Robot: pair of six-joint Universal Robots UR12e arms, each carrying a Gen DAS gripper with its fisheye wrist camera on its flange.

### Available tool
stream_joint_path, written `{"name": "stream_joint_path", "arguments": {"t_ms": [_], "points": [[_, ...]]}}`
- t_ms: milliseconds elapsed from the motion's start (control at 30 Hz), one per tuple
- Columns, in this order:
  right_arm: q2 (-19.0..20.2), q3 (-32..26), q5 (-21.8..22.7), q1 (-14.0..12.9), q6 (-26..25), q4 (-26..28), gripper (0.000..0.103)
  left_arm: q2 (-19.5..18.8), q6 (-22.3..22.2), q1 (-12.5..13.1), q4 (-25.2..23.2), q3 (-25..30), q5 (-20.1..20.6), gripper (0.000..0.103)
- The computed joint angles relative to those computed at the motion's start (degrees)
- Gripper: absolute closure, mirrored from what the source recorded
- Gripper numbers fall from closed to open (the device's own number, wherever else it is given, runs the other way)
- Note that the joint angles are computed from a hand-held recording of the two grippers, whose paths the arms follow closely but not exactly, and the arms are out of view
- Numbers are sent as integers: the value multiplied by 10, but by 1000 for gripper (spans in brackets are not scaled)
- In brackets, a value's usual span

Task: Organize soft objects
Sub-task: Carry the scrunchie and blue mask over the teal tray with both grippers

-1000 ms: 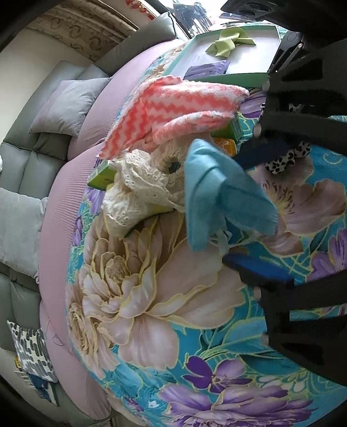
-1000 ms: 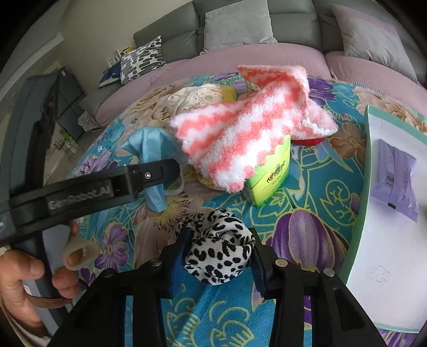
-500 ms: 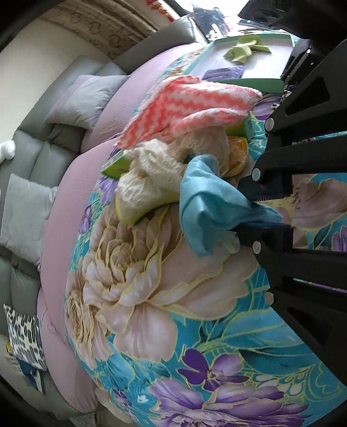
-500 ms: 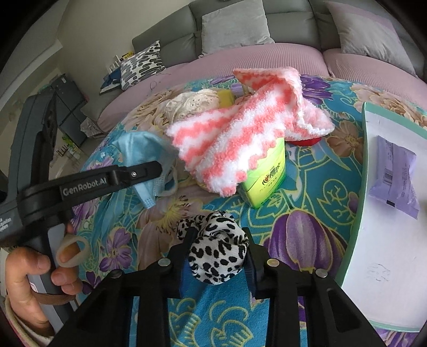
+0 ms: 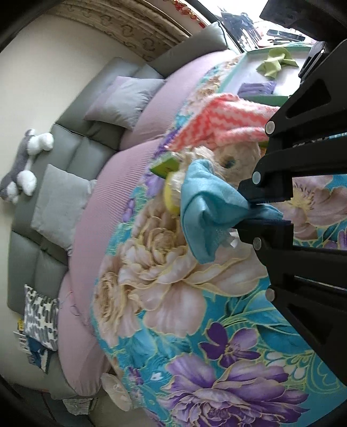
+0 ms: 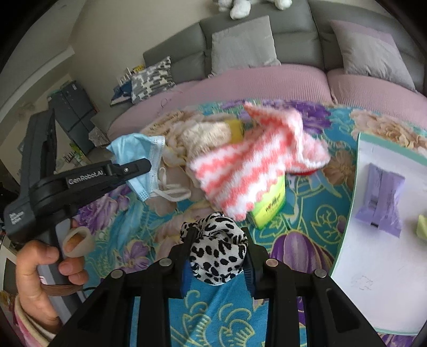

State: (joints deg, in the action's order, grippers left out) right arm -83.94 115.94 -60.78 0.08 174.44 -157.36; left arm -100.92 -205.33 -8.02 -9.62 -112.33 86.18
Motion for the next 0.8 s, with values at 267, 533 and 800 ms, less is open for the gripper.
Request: {"name": "stream_joint_path", "arguments": {"t_ms": [267,533,800], "points": [[-20,10,30,-8,5,-46,70,12,8,-9,49,-7,27,94],[-30,20,47,-21,22,-84,70,15,35,-22,73,-4,40,94],[-32,31,6,-37,70,-127,70,6,54,-36,69,9,32,94]]}}
